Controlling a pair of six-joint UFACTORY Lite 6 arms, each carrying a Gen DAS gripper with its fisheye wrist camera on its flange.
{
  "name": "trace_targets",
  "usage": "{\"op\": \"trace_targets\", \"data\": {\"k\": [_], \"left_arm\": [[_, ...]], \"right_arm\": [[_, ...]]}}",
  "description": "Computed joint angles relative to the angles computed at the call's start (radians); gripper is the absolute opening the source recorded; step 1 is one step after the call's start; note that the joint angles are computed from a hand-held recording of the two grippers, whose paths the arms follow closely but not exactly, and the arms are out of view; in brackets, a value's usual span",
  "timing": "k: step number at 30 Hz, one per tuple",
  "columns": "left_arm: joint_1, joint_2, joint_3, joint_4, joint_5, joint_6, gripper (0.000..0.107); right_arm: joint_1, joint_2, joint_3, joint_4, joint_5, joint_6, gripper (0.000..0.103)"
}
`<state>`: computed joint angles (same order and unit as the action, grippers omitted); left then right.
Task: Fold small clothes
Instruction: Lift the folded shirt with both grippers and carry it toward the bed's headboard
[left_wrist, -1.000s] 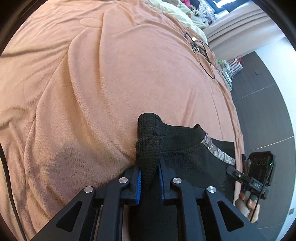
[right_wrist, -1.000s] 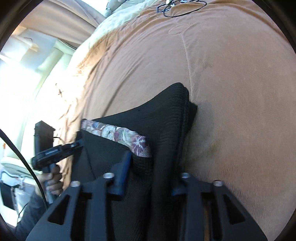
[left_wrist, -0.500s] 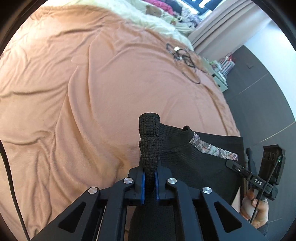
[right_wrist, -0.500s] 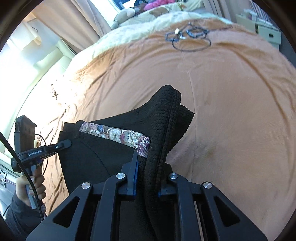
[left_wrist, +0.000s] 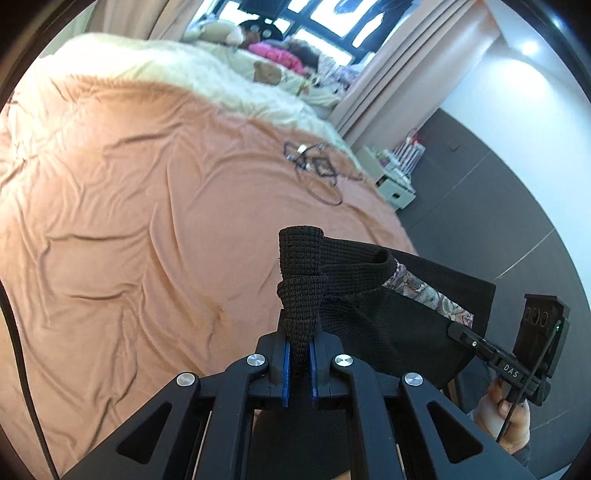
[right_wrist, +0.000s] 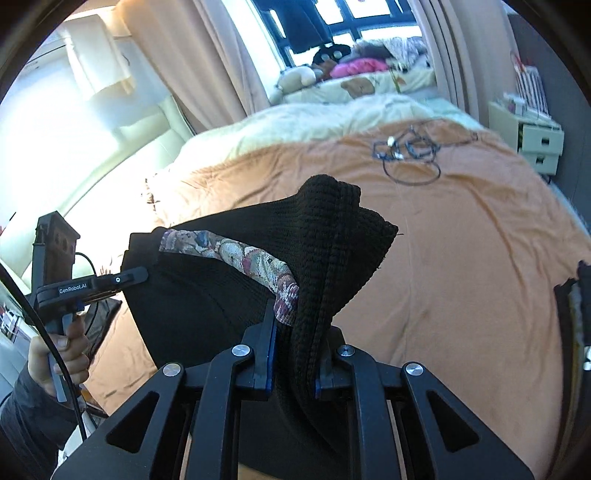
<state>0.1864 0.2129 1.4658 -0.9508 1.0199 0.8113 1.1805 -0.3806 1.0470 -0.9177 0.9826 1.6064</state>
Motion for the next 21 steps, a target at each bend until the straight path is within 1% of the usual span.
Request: {"op": "trace_targets", "data": {"k": [1, 2, 3, 6, 11, 13, 15, 17, 20, 21], "left_arm": [[0.022, -0.036, -0.007, -0.002, 0.027, 0.001, 0.007], [0.040, -0.064, -0.012, -0.005, 0.048, 0.004, 0.007], [0.060, -0.092, -0.015, -0.008, 0.072, 0.004, 0.007], [0.131, -0.156, -0.008, -0.018, 0.151, 0.007, 0.007], [0.273, -0.232, 0.025, -0.040, 0.292, 0.021, 0.007], [0.353, -0.253, 0.046, -0.055, 0.363, 0.038, 0.007], [0.428, -0.265, 0.068, -0.067, 0.426, 0.055, 0.007], [0.509, -0.261, 0.102, -0.080, 0.493, 0.072, 0.007], [0.649, -0.235, 0.172, -0.103, 0.604, 0.111, 0.007], [0.698, -0.219, 0.202, -0.110, 0.640, 0.123, 0.007]], "right_arm": [[0.042, -0.006, 0.004, -0.012, 0.041, 0.020, 0.011], [0.125, 0.014, 0.050, -0.031, 0.122, 0.047, 0.011], [0.166, 0.027, 0.065, -0.049, 0.162, 0.071, 0.011], [0.341, 0.107, 0.177, -0.093, 0.332, 0.131, 0.011], [0.521, 0.261, 0.358, -0.128, 0.494, 0.162, 0.011], [0.573, 0.337, 0.444, -0.144, 0.533, 0.165, 0.011], [0.585, 0.380, 0.487, -0.150, 0.535, 0.162, 0.011], [0.616, 0.466, 0.582, -0.161, 0.550, 0.150, 0.011], [0.605, 0.533, 0.651, -0.165, 0.521, 0.123, 0.011], [0.614, 0.579, 0.702, -0.171, 0.518, 0.111, 0.011]]}}
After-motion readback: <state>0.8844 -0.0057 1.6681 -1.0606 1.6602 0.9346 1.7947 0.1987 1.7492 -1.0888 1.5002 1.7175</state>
